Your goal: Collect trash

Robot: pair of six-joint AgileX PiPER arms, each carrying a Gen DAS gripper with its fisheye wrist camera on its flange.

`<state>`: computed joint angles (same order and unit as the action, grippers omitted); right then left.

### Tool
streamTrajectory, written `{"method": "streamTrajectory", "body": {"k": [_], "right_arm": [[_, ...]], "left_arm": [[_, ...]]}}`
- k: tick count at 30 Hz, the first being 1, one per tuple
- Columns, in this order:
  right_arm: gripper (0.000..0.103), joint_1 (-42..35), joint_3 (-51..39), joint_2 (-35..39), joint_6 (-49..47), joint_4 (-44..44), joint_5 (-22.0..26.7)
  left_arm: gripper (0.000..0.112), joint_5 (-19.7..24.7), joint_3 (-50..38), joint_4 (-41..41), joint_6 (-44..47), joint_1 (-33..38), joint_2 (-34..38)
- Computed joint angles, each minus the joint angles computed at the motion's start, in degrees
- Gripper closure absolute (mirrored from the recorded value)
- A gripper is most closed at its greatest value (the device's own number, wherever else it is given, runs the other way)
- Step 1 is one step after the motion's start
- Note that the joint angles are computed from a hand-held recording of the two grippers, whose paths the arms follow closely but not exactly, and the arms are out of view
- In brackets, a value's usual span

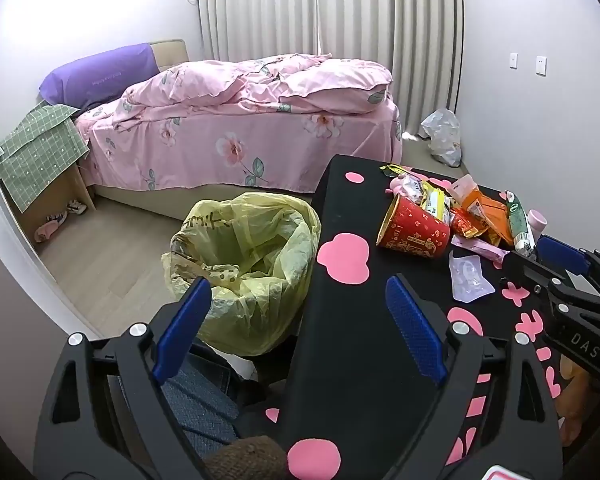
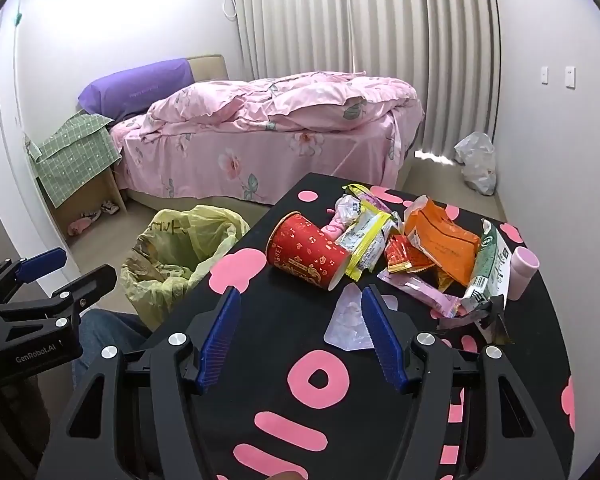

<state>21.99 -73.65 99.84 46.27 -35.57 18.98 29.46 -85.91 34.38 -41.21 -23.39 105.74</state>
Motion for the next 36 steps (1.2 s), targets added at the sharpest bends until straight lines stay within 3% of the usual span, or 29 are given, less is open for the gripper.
{"method": "streamTrajectory", "body": {"k": [36], "right_arm": [[0.043, -0.38, 0.14, -0.01, -1.63, 1.61, -0.46]], "left_arm": [[0.028, -2.12, 2.51, -0.51, 0.24, 1.17, -0.9]]}}
